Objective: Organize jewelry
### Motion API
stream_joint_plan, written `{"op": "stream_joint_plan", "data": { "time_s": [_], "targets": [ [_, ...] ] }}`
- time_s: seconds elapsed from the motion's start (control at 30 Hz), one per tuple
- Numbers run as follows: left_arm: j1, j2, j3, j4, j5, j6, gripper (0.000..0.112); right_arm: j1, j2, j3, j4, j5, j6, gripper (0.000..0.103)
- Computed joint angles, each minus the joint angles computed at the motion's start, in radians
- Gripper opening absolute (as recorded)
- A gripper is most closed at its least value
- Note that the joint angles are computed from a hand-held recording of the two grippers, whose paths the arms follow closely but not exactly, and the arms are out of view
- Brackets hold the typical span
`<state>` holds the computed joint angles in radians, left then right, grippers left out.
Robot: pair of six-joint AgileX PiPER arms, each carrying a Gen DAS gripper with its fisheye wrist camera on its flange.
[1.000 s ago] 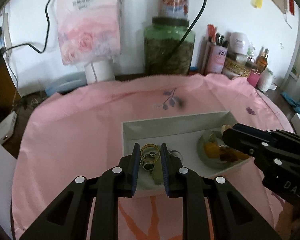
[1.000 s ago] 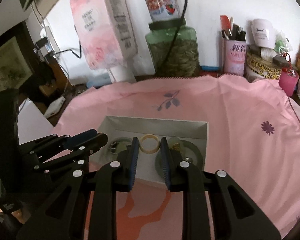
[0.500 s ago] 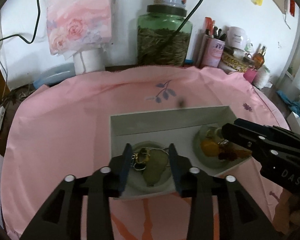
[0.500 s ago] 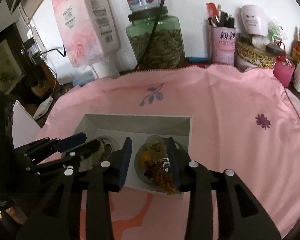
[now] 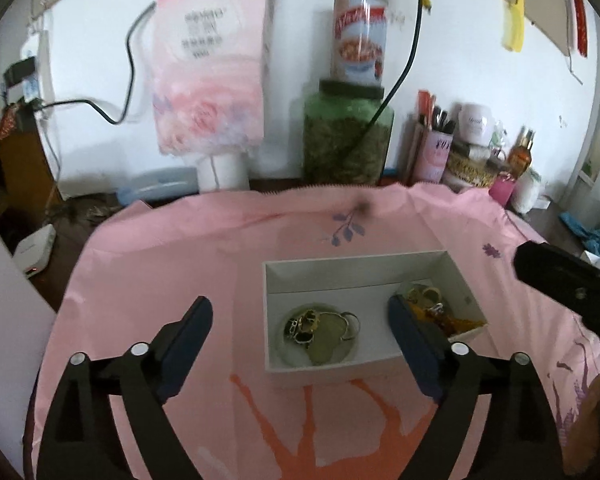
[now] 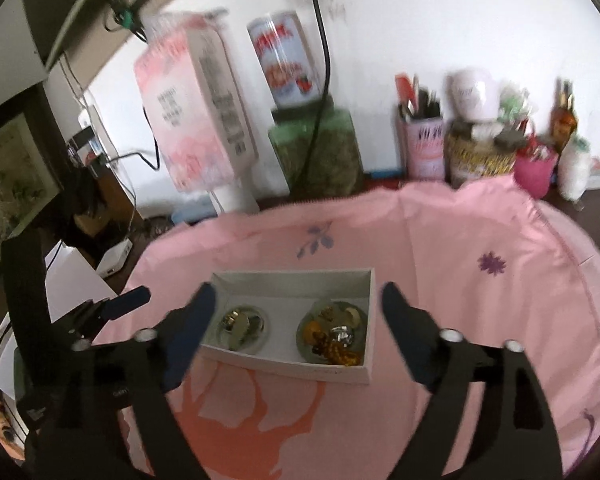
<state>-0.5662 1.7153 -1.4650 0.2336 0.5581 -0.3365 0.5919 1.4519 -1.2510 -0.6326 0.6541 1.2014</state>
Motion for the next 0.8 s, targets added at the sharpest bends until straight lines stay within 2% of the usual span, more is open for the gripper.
{"op": "stream_joint_plan", "data": {
  "time_s": [0.1, 0.3, 0.4, 0.47, 0.6, 0.8],
  "targets": [
    [-0.023, -0.049, 0.058, 0.059, -0.017, -0.055, 0.093, 0.05, -0.027, 0.008, -0.075, 0.048, 0.075, 0.095],
    [-0.039, -0.076, 0.11, 0.08, -0.006, -0.085, 0.097, 0.088, -0.05, 0.078, -0.157, 0.07, 0.201, 0.096],
    [-0.048, -0.064, 0.137, 0.181, -0.014, -0.196, 0.097, 0.087, -0.021, 0.105, -0.184, 0.089, 0.241, 0.096],
    [-0.058, -0.048, 0.151, 0.263, -0.011, -0.262, 0.097, 0.073, 0.007, 0.107, -0.144, 0.095, 0.206, 0.096],
    [-0.113, -0.025, 0.182, 0.532, 0.026, -0.457, 0.097, 0.055, 0.04, 0.113, -0.092, 0.09, 0.169, 0.096],
    [-0.12, -0.07, 0.223, 0.58, 0.004, -0.508, 0.097, 0.091, 0.063, 0.1, -0.15, 0.153, 0.194, 0.096]
  ]
}}
